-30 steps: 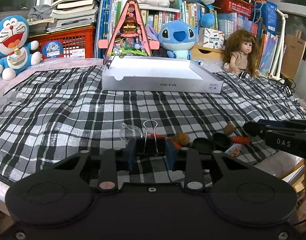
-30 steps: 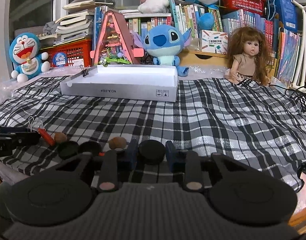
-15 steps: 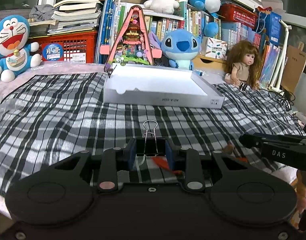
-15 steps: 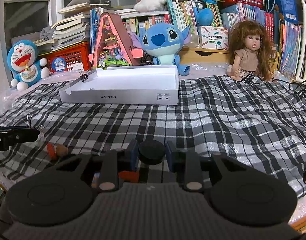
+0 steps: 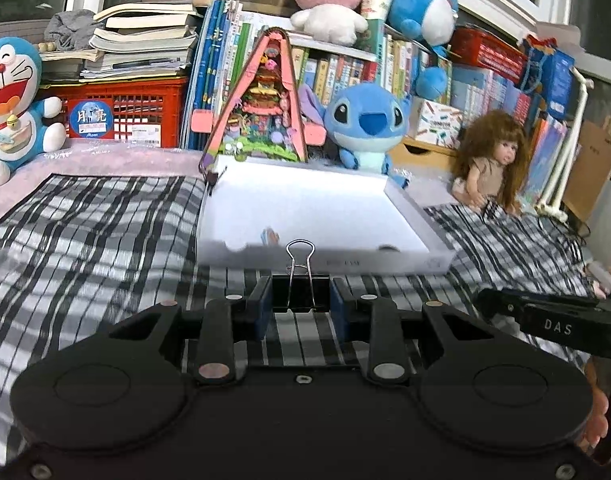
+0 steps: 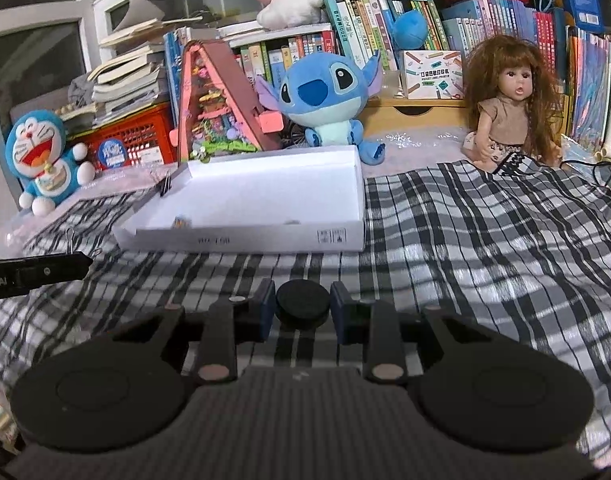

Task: Organize rigid objects
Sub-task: 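Carry the clip with the left tool while the right tool carries the disc into the box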

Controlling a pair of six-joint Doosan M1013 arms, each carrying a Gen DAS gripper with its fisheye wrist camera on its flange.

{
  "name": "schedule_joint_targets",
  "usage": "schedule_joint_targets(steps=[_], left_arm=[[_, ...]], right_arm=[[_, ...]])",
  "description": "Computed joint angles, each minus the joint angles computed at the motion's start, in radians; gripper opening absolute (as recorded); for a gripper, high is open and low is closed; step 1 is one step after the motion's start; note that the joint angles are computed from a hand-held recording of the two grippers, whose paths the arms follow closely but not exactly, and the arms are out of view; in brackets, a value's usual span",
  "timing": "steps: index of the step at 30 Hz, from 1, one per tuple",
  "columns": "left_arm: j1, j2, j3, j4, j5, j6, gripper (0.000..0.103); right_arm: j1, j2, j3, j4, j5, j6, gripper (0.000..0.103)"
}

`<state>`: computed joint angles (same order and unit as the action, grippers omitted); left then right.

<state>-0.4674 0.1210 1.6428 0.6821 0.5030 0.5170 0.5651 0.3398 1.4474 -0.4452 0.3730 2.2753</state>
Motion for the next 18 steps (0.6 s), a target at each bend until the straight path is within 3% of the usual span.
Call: schedule_joint_targets(steps=[14, 18], left_arm=[[0.095, 0.151, -0.250, -0.373, 0.104, 0.343, 0.029], [0.106, 0.206, -0.320, -0.406, 0.158, 0.384, 0.029]], right_arm=[[-0.049, 0.119, -0.244, 0.334, 0.163, -0.253, 0.034], [-0.058, 0.170, -0.334, 0.362, 0.233, -0.277, 0.034]])
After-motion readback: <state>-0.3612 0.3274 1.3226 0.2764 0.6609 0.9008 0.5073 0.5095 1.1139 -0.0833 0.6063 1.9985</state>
